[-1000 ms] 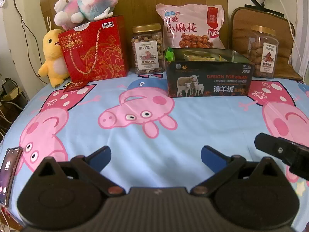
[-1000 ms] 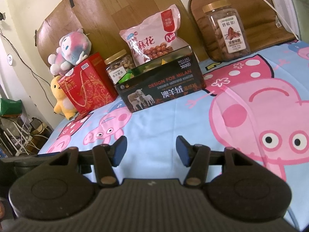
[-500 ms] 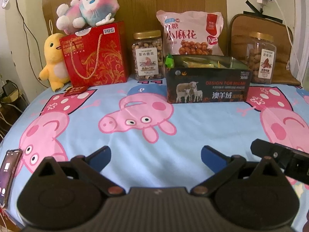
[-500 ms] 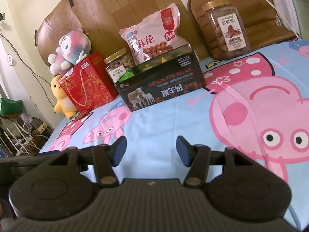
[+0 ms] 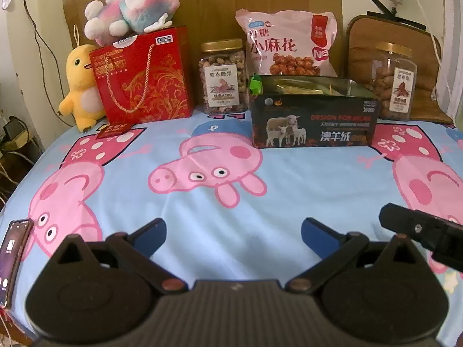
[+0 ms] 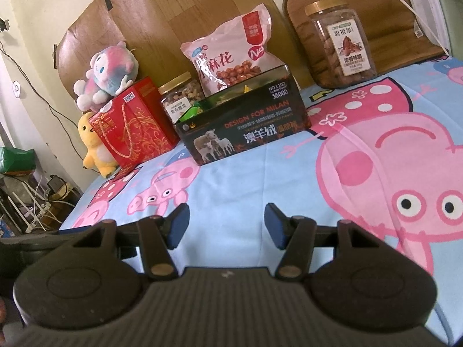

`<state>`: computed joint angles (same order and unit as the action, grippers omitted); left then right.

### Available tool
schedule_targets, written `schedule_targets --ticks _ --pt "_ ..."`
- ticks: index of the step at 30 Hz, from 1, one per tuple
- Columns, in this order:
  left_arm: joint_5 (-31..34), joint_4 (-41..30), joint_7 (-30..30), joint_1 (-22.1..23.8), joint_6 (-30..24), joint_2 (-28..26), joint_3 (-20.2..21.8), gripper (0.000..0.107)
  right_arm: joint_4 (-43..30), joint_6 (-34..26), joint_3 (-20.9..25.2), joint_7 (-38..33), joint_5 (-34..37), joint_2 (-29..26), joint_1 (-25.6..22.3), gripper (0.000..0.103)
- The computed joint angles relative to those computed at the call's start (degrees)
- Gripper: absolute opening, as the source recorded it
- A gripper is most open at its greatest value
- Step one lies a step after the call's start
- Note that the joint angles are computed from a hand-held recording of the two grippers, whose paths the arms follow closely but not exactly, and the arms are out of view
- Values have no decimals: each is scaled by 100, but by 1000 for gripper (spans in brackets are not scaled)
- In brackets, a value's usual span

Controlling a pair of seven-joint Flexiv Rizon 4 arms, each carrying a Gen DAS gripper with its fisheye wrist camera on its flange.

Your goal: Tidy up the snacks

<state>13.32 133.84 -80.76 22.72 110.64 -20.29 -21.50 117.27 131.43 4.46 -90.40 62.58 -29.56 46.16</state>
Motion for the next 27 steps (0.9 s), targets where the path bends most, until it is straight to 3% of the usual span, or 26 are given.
schedule_targets --ticks 12,22,27 --pt "-204 50 194 481 -371 -19 -574 103 27 -95 -40 38 -46 5 12 60" --pt "-378 37 254 260 -259 -28 -357 103 42 -140 -102 60 -86 19 55 61" --pt "-344 11 189 -40 -63 -42 -19 103 49 -156 -126 68 -86 24 76 61"
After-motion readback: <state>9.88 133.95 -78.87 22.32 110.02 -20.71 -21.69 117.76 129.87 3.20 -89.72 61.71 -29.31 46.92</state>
